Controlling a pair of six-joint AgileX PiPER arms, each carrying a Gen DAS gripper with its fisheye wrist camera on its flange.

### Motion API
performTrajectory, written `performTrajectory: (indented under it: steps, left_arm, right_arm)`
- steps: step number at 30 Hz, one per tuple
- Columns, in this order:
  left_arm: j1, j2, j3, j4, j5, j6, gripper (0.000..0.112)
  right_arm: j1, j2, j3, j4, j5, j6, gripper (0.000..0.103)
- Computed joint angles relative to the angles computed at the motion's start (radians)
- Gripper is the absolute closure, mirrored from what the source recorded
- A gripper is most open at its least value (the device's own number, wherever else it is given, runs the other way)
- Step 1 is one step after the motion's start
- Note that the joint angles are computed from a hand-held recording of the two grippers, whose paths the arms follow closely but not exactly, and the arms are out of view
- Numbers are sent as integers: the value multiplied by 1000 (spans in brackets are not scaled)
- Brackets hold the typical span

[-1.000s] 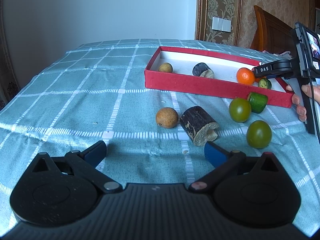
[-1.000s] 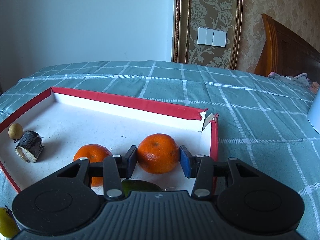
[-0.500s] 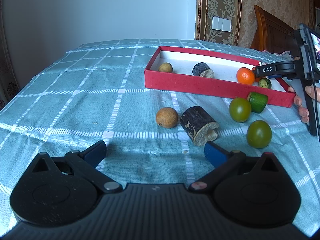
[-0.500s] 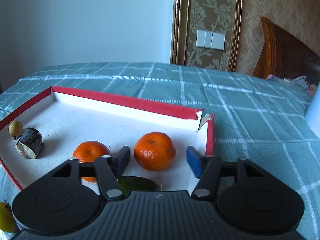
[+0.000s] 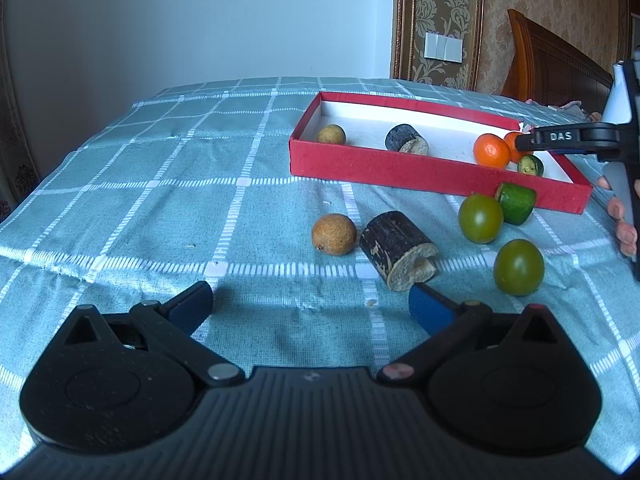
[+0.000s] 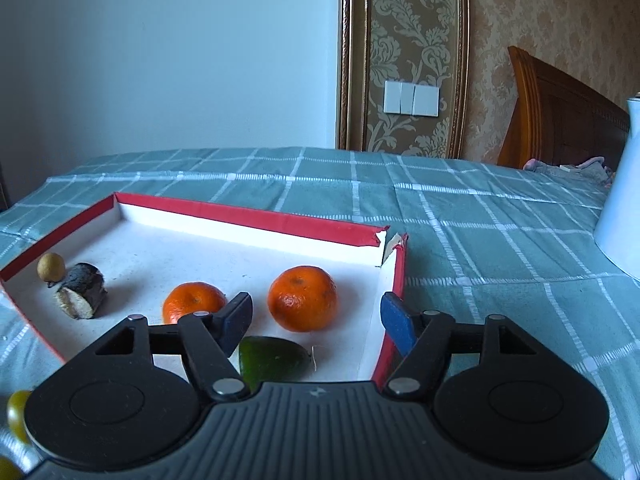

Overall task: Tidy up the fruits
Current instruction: 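Move the left gripper toward the dark wood chunk on the cloth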

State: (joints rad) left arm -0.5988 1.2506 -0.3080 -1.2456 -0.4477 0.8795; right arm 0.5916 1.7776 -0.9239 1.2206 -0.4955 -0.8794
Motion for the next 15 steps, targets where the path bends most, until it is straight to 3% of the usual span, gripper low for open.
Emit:
performTrajectory:
  steps: [8, 12, 15]
  left_arm:
    - [-3, 1, -2, -8, -2, 5, 9]
    - [-13, -1, 3, -15, -13, 2, 9]
    - [-53, -7, 12, -59, -60, 16, 9]
  right_arm:
    - [32, -88, 123, -79, -66, 167, 26]
    - [35, -148, 194, -110, -55, 240, 26]
    - [60, -195, 267, -151, -80, 307, 26]
